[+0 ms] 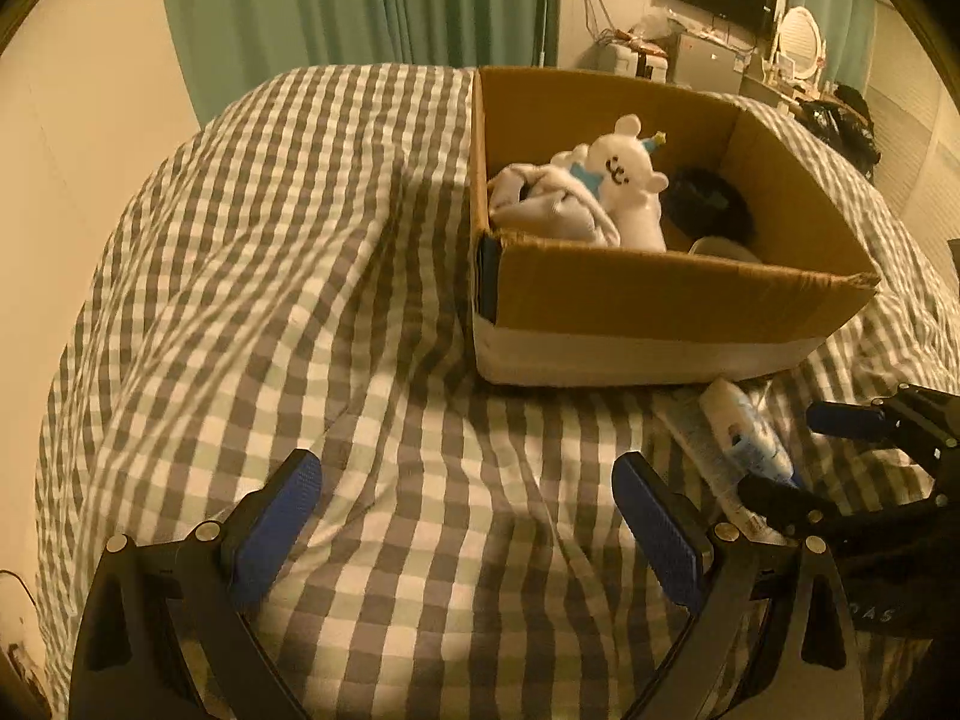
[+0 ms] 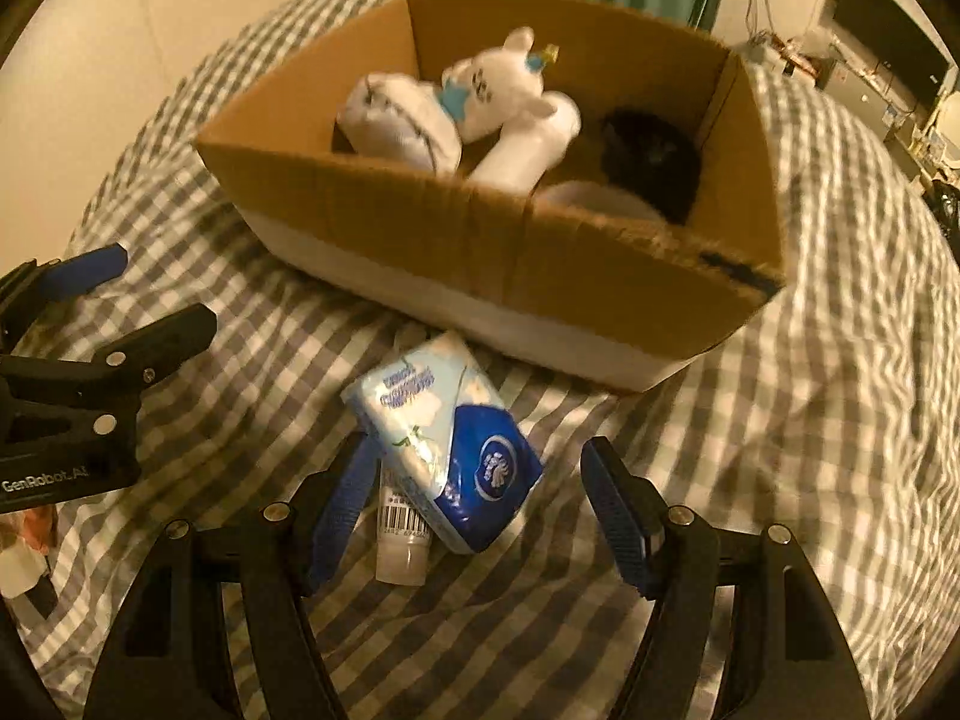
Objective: Organize objects
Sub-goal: 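Grasp the blue-and-white tissue pack with the right tool while the left tool grasps the white toothpaste tube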
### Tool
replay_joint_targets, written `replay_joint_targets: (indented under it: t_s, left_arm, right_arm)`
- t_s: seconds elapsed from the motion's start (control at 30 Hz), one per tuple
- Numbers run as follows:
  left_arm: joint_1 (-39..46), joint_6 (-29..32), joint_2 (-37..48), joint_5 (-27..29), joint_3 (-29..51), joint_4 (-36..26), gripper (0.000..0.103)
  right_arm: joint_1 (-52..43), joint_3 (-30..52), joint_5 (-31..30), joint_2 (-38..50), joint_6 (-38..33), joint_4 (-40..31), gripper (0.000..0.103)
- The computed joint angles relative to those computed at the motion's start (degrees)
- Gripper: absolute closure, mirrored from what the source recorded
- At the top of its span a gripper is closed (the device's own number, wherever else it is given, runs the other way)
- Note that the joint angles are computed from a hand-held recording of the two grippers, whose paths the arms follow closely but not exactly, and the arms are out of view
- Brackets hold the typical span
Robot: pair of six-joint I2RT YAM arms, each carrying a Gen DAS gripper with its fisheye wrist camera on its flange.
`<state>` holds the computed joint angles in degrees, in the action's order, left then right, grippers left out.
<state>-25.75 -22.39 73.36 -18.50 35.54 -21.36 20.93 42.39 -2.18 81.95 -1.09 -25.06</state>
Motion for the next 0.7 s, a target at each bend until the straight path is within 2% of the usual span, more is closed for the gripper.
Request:
replay_joint_targets:
  t_s: [0.2,0.27,0.3,0.33,0.37,0.47,0.57,0.7]
  left_arm:
    - [-1.21,-1.74,0.97,-1.14,0.21,-0.86,0.003]
    - [-2.37,-2.57,1.1,-1.89,0.44,-1.57,0.003]
    - [-3.14,-3.17,1.32,-2.42,0.61,-1.98,0.003]
    - [-3.72,-3.57,1.51,-2.58,0.74,-2.25,0.003]
    - [-4.21,-3.96,1.77,-2.67,0.93,-2.61,0.003]
    - [-6.1,-5.65,3.86,-2.07,1.85,-2.84,0.003]
    - [-8.26,-7.23,6.96,-0.79,3.07,-2.17,0.003]
    - [-11.78,-8.54,11.77,-1.93,5.92,-1.76,0.003]
  right_arm:
    - [1.67,2.02,0.8,4.73,-0.02,0.58,0.035]
    - [1.82,2.81,1.33,6.23,0.11,1.05,0.053]
    - [1.71,2.78,0.73,6.31,-0.06,1.23,0.053]
    - [1.76,2.15,0.99,5.6,-0.03,1.76,0.06]
    - [1.57,1.07,0.66,3.98,-0.15,2.38,0.068]
    - [-1.4,-2.3,-2.73,-2.76,-0.2,3.34,0.081]
    - [-4.9,-4.51,-4.13,-9.65,-0.77,1.79,0.083]
    - [-8.16,-5.24,-2.46,-16.66,-2.85,-1.97,0.083]
